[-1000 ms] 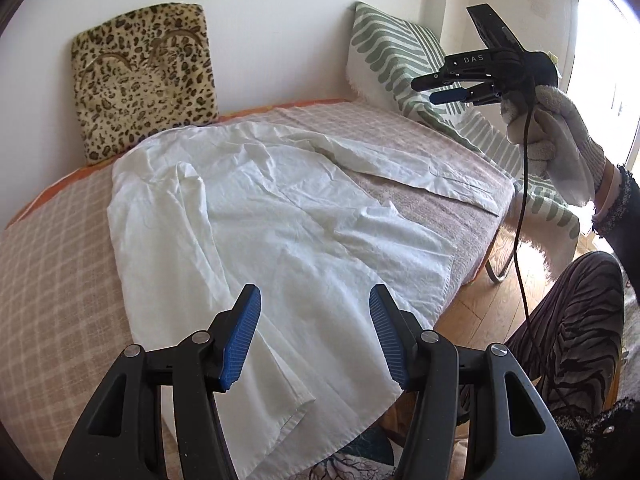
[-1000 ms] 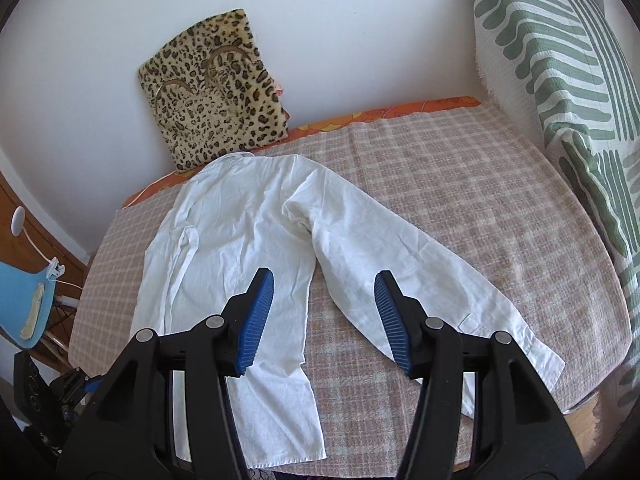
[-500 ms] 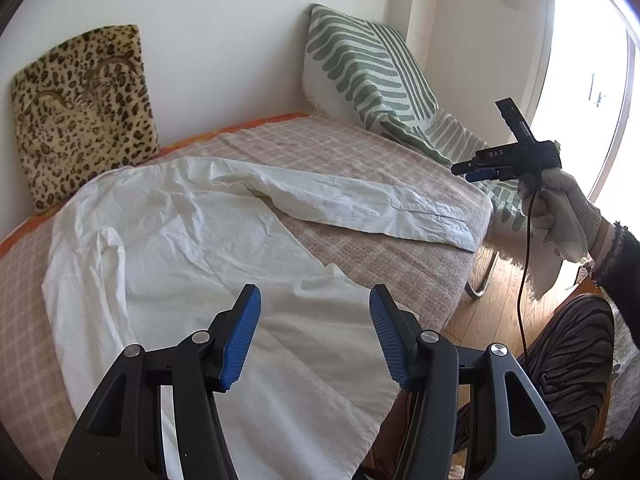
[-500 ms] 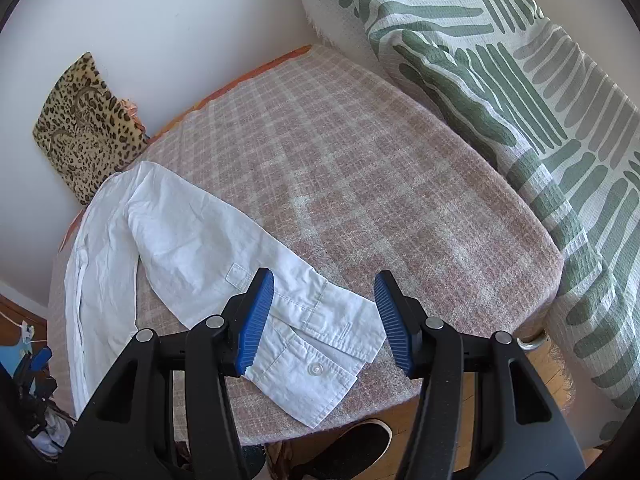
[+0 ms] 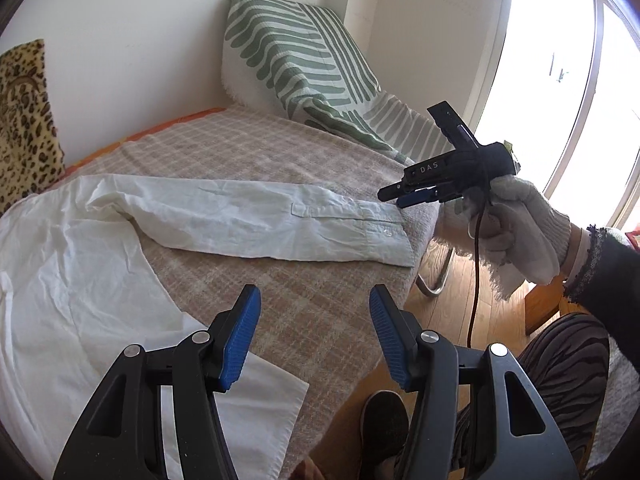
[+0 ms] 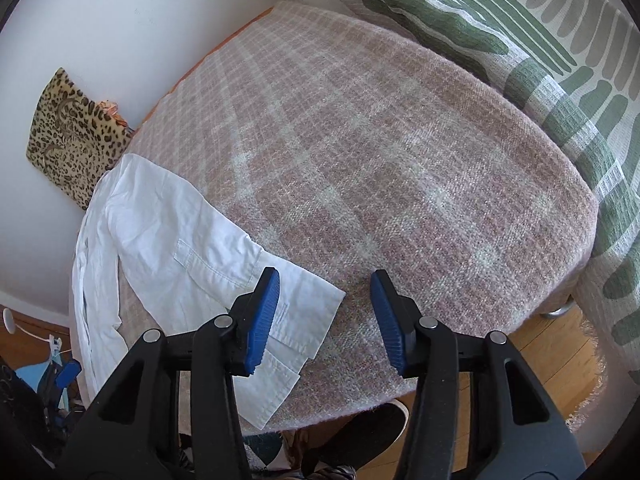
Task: Fold small clothes
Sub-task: 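Move both tools to the shirt's other sleeve, then grasp the shirt side with right tool while left tool grasps the sleeve cuff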
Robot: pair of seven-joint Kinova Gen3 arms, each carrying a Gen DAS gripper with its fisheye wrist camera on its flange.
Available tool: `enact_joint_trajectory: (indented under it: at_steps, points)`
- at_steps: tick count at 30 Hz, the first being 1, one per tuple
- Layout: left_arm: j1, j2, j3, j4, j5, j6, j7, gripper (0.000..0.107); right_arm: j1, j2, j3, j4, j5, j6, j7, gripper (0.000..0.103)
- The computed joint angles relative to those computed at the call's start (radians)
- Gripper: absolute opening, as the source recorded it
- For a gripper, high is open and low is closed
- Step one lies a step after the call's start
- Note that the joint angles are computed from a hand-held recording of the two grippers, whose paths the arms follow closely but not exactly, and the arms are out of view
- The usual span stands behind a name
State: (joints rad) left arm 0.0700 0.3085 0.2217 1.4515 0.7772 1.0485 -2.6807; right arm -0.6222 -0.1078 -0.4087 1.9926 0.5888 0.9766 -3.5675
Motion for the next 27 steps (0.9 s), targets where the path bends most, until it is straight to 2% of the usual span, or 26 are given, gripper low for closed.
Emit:
enact_joint_trajectory:
  at_steps: [2,3,5,6,7,10,13,18,21,27]
  points:
    - [0.019,0.011,0.008,-0.003,-0.004,-0.004,0.012,0.056,0.0,-0.007,0.009,0.013,-0.003,-0.04,0.005,0.036]
    - [0.032,0.018,0.013,-0.005,-0.008,-0.007,0.02,0.056,-0.003,-0.007,0.017,0.014,-0.015,-0.05,0.015,0.026]
    - [0.048,0.027,0.022,-0.006,-0.013,-0.01,0.026,0.056,0.018,0.009,-0.01,-0.001,-0.017,-0.03,0.023,0.021]
    - [0.057,0.029,0.026,-0.006,-0.017,-0.015,0.03,0.056,0.016,0.01,-0.009,-0.002,-0.018,-0.032,0.02,0.013]
    - [0.064,0.032,0.03,-0.005,-0.02,-0.018,0.03,0.056,0.003,0.001,0.006,0.008,-0.019,-0.05,0.003,0.008]
    - [0.084,0.041,0.04,-0.005,-0.025,-0.029,0.034,0.056,0.001,-0.011,-0.024,0.015,0.021,-0.053,-0.086,0.006]
    - [0.093,0.048,0.051,0.001,-0.014,-0.039,0.03,0.056,-0.026,0.001,-0.058,-0.031,0.06,0.003,-0.105,0.006]
    - [0.099,0.063,0.071,0.033,0.044,-0.076,0.008,0.056,-0.081,0.023,-0.074,-0.116,0.122,0.039,-0.094,0.005]
    - [0.095,0.078,0.076,0.05,0.088,-0.085,0.027,0.056,-0.107,0.051,-0.054,-0.159,0.132,0.012,-0.055,0.005]
    - [0.063,0.08,0.073,0.087,0.177,-0.111,0.059,0.056,-0.127,0.122,0.025,-0.221,0.095,-0.113,0.07,0.005]
